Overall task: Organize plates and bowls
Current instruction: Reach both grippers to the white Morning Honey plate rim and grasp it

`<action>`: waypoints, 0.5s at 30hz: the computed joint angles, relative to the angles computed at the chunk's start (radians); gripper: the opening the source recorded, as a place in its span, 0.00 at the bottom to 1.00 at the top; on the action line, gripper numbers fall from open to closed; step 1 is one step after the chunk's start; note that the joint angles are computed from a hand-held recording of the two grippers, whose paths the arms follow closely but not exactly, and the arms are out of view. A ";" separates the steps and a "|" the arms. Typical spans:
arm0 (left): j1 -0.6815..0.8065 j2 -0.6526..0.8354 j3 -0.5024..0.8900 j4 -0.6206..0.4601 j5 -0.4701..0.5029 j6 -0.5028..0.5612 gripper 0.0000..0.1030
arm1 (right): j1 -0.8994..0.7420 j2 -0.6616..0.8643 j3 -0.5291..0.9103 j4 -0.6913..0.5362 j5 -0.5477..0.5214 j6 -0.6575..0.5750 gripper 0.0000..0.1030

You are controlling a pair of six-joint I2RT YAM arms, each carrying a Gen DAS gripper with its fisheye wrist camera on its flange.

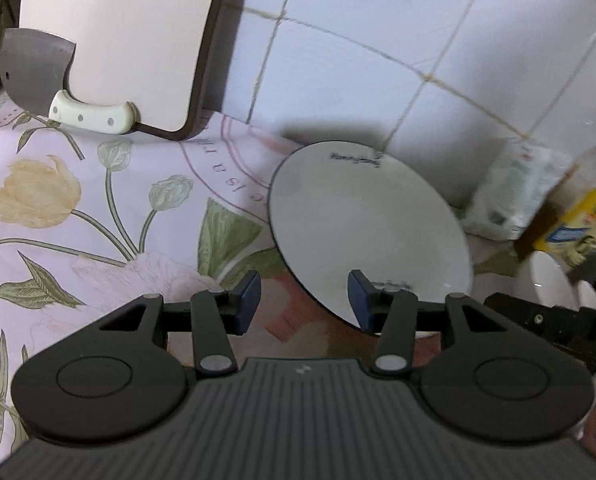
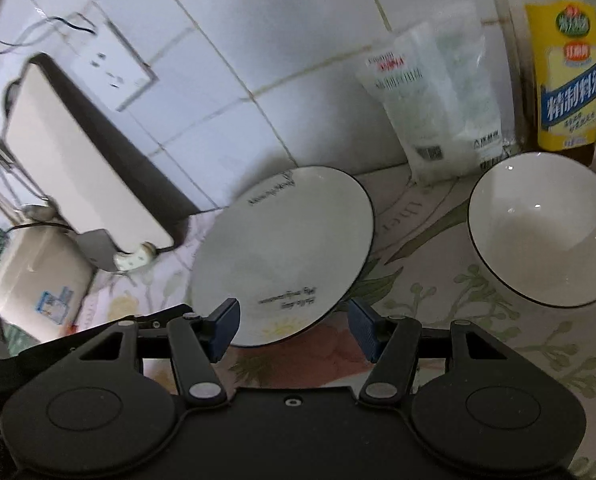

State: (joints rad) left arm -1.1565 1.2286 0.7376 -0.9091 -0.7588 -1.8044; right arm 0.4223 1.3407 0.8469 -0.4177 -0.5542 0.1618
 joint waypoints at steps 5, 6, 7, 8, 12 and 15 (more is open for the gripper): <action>0.110 -0.010 -0.094 0.199 0.036 0.162 0.45 | 0.041 0.089 0.002 0.091 0.050 0.063 0.63; 0.130 -0.013 -0.110 0.228 0.041 0.173 0.43 | 0.043 0.108 0.007 0.102 0.045 0.069 0.63; 0.141 -0.012 -0.118 0.238 0.043 0.173 0.43 | 0.046 0.124 0.005 0.122 0.039 0.074 0.63; 0.157 -0.014 -0.131 0.258 0.048 0.181 0.40 | 0.053 0.133 0.001 0.140 0.050 0.083 0.63; 0.175 -0.019 -0.151 0.289 0.081 0.203 0.26 | 0.066 0.156 -0.021 0.214 0.074 0.115 0.63; 0.172 -0.025 -0.156 0.294 0.082 0.192 0.23 | 0.081 0.151 -0.059 0.297 0.132 0.145 0.63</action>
